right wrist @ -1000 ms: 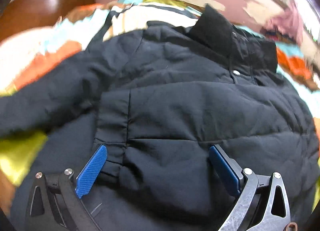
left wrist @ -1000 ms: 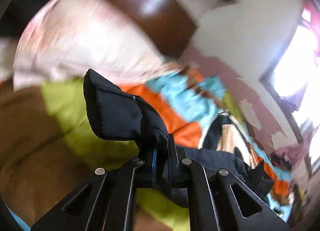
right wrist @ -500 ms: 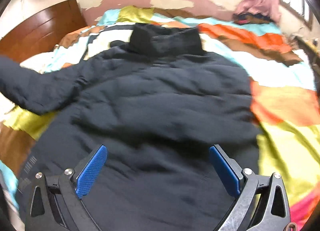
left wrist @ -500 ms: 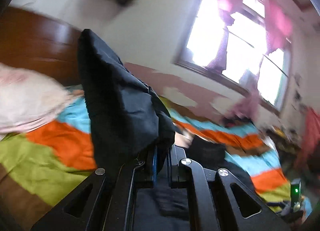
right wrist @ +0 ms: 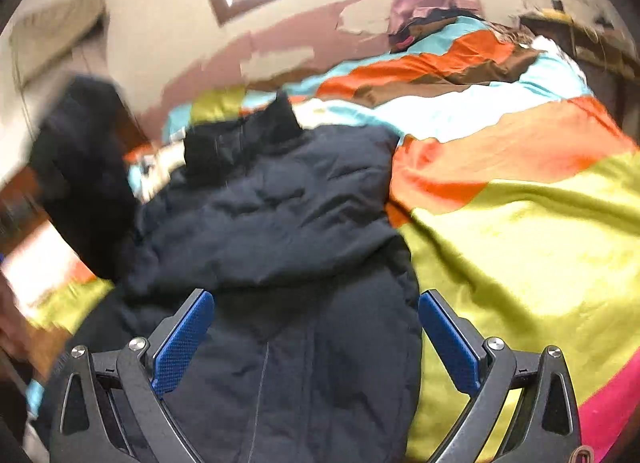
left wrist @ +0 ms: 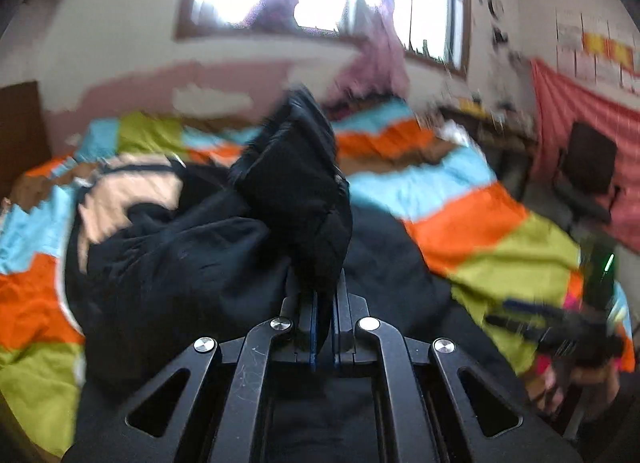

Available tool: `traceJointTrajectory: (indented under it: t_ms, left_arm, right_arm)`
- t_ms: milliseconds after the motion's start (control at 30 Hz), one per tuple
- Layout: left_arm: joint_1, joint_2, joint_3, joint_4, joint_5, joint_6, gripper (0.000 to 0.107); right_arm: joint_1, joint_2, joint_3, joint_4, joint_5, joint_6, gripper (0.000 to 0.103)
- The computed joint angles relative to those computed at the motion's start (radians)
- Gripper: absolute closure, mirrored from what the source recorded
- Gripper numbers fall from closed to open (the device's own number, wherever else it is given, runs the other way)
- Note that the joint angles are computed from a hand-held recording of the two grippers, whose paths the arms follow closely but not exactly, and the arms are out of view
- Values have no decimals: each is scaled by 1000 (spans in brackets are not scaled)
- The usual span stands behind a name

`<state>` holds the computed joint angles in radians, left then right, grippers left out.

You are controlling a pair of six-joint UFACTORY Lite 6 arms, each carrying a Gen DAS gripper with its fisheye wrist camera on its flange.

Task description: Fold large clothes

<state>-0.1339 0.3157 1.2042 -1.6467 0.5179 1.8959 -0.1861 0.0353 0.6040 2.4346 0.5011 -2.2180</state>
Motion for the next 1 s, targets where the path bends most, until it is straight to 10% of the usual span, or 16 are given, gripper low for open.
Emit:
traceJointTrajectory:
  t_ms: [333, 500, 633, 733, 833, 900, 1000]
  left_arm:
    - [-151, 142, 34, 248, -162, -285, 95]
    - [-53, 144, 25, 367, 105, -364, 45]
    - [56, 84, -25, 399, 259, -380, 45]
    - [123, 15, -56, 478, 201, -459, 45]
    - [196, -23, -64, 558, 118, -535, 45]
    - [263, -22, -72, 576, 106, -546, 45]
    - [384, 15, -61, 560, 160, -520, 45]
  right_arm:
    - [-220, 181, 114, -424, 420, 434, 0]
    - [-207, 304, 167, -478, 521, 519, 0]
    - [-179, 382, 194, -468, 517, 543, 0]
    - [-126, 353, 176, -417, 425, 492, 5]
    - [-70, 319, 160, -362, 348, 436, 23]
    - [-41, 300, 139, -325, 329, 401, 61]
    - [-2, 329, 158, -346, 305, 445, 83]
